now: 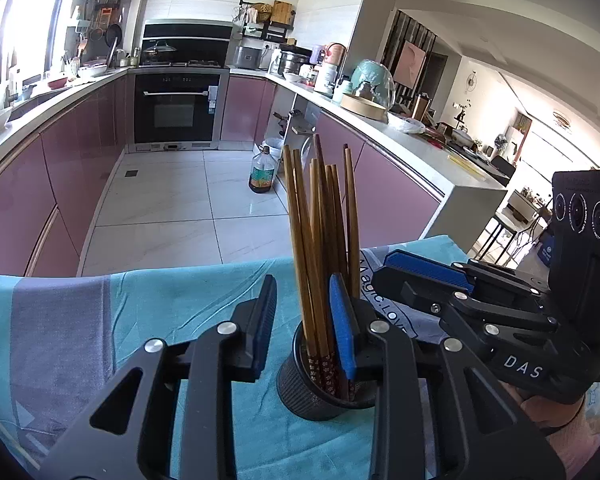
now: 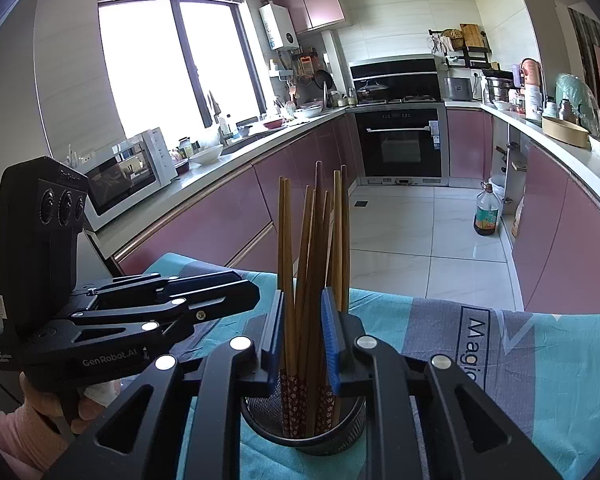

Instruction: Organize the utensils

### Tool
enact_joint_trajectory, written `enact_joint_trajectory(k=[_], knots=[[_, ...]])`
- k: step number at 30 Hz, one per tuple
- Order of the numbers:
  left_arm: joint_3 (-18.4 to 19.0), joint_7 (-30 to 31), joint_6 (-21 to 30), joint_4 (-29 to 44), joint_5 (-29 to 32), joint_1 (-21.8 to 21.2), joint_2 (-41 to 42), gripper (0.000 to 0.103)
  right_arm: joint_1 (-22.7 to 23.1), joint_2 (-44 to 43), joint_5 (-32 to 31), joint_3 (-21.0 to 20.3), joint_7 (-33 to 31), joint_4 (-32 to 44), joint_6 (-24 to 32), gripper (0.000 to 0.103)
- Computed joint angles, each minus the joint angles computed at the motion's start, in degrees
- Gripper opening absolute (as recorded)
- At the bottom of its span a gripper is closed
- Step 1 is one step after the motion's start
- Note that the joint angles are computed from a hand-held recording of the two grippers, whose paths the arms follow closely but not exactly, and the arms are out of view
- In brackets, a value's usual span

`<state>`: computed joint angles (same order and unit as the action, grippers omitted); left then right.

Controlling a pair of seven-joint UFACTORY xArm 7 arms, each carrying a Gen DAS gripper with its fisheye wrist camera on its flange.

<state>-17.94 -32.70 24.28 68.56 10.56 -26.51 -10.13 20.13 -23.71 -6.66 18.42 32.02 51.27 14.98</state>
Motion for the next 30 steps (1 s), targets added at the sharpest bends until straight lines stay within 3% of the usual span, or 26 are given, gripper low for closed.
enact_joint_trajectory(k=[2, 5, 7, 9, 13, 16, 18, 26, 30], knots=[[-0.8, -2.7, -0.4, -1.5, 2.9, 1.1, -1.7, 0.045, -0.2, -0.9, -0.2, 0.5, 0.6, -0.9, -0.1, 0.024], [-2.3, -6.9, -0.9, -4.4, 7.1, 3.4, -4.8, 0.062, -0.9, -2.2, -0.8, 1.5, 2.1, -2.3, -0.6, 0.037], [-3.7, -10.5, -1.3, -7.0, 10.2, 5.6, -8.0, 0.068, -1.7, -3.2, -1.6, 2.6, 3.3, -3.0, -0.4, 0.045], [-4.5, -12.1, -1.4, -9.8, 11.7, 7.3, -11.4, 0.078, -3.3, -4.8, -3.1, 4.5, 5.4, -4.0, 0.0, 0.061], [-6.8, -15.7, -2.1, -15.7, 13.4, 11.2, -19.4, 0.097, -7.0, -8.6, -6.8, 8.6, 10.0, -5.8, 0.6, 0.075], [-7.8, -16.1, -2.2, -20.1, 13.1, 13.0, -25.5, 0.098, -9.5, -11.3, -9.2, 12.0, 13.4, -6.9, 1.3, 0.085], [-8.5, -16.2, -1.9, -22.4, 12.3, 13.9, -28.9, 0.097, -11.7, -13.1, -11.0, 14.7, 16.1, -7.2, 1.6, 0.097], [-11.9, -15.9, -0.6, -29.9, 9.7, 16.4, -42.6, 0.098, -16.0, -19.7, -13.1, 21.3, 24.9, -9.3, 0.6, 0.097], [-12.8, -15.3, 1.3, -32.8, 7.9, 15.6, -49.0, 0.098, -18.8, -22.2, -14.1, 24.5, 27.9, -8.8, 1.0, 0.097]])
